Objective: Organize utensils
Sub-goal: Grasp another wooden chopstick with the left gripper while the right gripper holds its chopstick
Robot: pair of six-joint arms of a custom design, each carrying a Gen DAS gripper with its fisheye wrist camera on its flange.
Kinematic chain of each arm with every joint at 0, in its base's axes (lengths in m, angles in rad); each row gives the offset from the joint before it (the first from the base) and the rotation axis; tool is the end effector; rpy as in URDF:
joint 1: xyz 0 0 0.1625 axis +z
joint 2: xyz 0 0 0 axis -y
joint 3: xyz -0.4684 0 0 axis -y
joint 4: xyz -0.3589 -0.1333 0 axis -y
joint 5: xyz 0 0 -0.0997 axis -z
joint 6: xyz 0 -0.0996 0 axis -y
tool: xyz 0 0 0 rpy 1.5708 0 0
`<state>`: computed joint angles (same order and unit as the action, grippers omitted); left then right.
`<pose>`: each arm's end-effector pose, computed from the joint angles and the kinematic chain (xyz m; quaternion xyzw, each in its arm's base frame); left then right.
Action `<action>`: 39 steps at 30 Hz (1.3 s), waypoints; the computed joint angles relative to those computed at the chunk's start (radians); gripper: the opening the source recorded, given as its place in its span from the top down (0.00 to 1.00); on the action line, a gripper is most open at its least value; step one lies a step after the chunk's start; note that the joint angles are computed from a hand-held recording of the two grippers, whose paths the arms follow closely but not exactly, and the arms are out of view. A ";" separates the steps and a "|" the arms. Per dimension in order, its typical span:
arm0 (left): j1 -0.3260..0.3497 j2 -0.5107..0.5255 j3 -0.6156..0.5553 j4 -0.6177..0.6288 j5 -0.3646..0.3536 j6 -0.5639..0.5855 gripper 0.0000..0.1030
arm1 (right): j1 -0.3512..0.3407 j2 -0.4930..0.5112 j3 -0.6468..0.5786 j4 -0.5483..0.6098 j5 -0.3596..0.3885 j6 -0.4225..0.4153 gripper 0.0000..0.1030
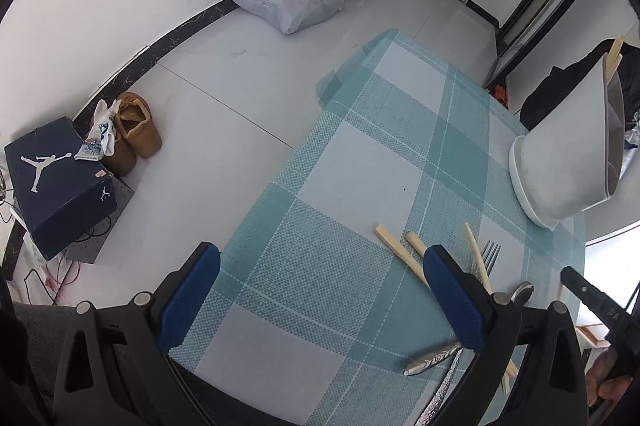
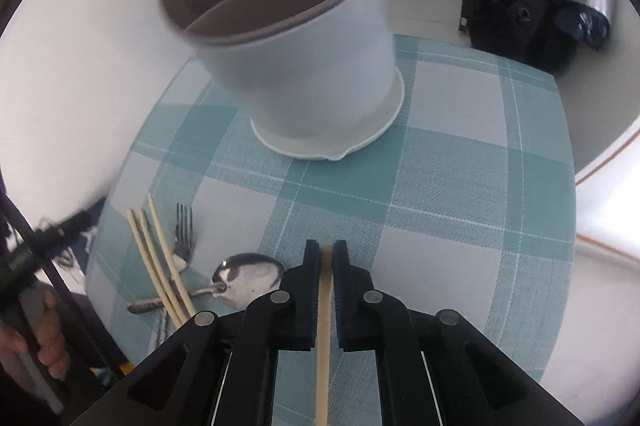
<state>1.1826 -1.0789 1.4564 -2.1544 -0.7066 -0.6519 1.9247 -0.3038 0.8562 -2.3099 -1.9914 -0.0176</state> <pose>-0.0585 -0.6953 0.4002 -0.1615 0.8898 -0.2881 0.3151 0.3875 -0.7815 0.0435 0.1607 -0.9606 0.1247 0.1897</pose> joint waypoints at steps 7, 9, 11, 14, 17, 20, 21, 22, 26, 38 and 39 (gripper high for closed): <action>0.001 0.042 -0.062 0.176 0.030 -0.083 0.03 | -0.052 -0.098 0.115 -0.177 0.206 0.094 0.94; 0.002 0.055 -0.085 0.233 0.043 -0.114 0.03 | -0.065 -0.113 0.135 -0.216 0.256 0.119 0.94; 0.002 0.061 -0.093 0.258 0.059 -0.142 0.03 | -0.074 -0.126 0.158 -0.263 0.293 0.142 0.94; 0.003 0.076 -0.121 0.293 0.063 -0.170 0.03 | -0.079 -0.143 0.181 -0.309 0.307 0.142 0.94; 0.004 0.094 -0.165 0.365 0.056 -0.227 0.03 | -0.072 -0.156 0.200 -0.326 0.296 0.124 0.94; 0.008 0.101 -0.186 0.402 0.044 -0.273 0.03 | -0.072 -0.158 0.204 -0.327 0.302 0.119 0.94; 0.007 0.098 -0.181 0.400 0.047 -0.296 0.06 | -0.072 -0.156 0.198 -0.322 0.308 0.118 0.94; 0.004 0.090 -0.169 0.393 0.056 -0.317 0.09 | -0.073 -0.157 0.202 -0.323 0.313 0.116 0.94; -0.005 0.099 -0.175 0.416 0.060 -0.342 0.09 | -0.064 -0.154 0.204 -0.328 0.303 0.089 0.95; 0.001 0.143 -0.266 0.568 0.063 -0.420 0.11 | -0.057 -0.164 0.220 -0.336 0.317 0.068 0.94; 0.000 0.143 -0.266 0.571 0.067 -0.419 0.12 | -0.056 -0.166 0.224 -0.342 0.317 0.068 0.94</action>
<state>1.1822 -0.9354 1.1902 -1.5836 -0.6394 -1.0710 1.8685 -0.4700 1.0801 -2.6522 -1.6747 0.0504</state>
